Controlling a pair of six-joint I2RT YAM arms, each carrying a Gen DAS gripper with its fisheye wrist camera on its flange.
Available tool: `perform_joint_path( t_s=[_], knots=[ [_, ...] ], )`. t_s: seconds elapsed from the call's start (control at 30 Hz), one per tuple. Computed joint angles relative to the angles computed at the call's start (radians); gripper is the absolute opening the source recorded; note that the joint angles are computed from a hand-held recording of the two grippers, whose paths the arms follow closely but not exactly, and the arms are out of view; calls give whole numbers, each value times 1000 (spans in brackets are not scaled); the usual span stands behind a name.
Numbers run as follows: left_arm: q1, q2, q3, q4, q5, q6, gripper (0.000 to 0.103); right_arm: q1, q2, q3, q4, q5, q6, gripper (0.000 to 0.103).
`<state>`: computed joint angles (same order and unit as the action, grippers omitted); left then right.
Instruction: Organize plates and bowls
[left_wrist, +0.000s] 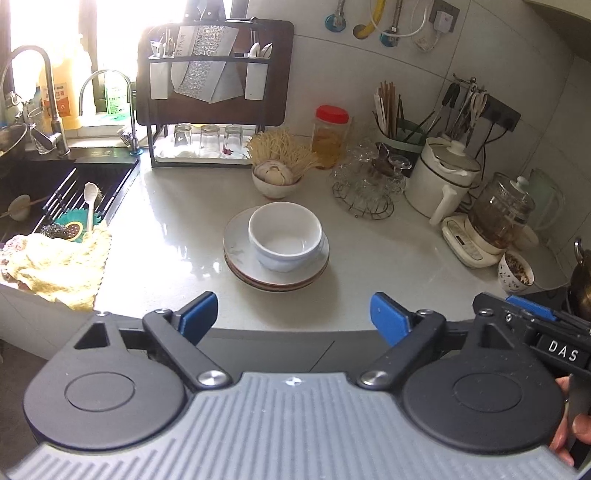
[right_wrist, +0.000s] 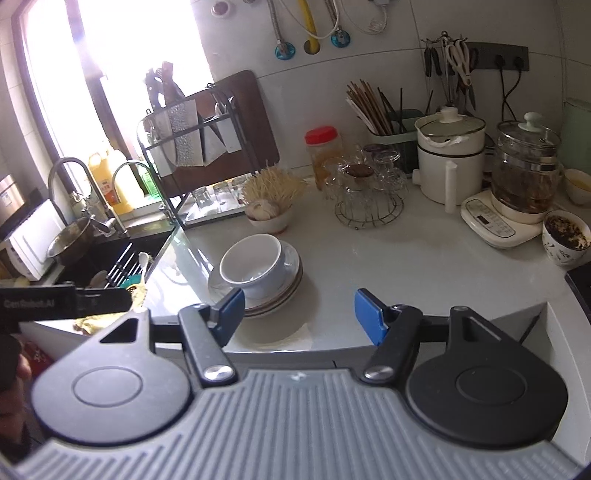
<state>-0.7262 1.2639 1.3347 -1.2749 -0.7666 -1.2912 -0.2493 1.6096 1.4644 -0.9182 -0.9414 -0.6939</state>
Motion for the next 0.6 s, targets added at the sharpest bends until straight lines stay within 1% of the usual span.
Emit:
perform_joint_path(
  t_s=[0.07,0.13,0.23,0.3,0.37,0.47,0.6],
  knots=[
    [-6,-1,-1,-8,-2,-10,95,-4,-15,-16,17,-7,8,80],
    [-15,-3,-3,-17,-1,-18,95,-7,-30,-35,45,-13,16,87],
    [-30,-14,-10,-24,-1,-48,96,-2,-40,-44,63,4,22,87],
    [-38,-27,-19,-25,0,-70,96,-14,-53,-63,78,-39,17,88],
    [-57,-19,-10,-58,-10,-95,96,-18,-78,-85,92,-55,0,88],
    [-77,-1,9,-118,-20,-136,96,-15,-91,-93,82,-36,-1,89],
    [-89,8,17,-165,-32,-171,97,-13,-92,-105,80,-9,10,89]
  ],
)
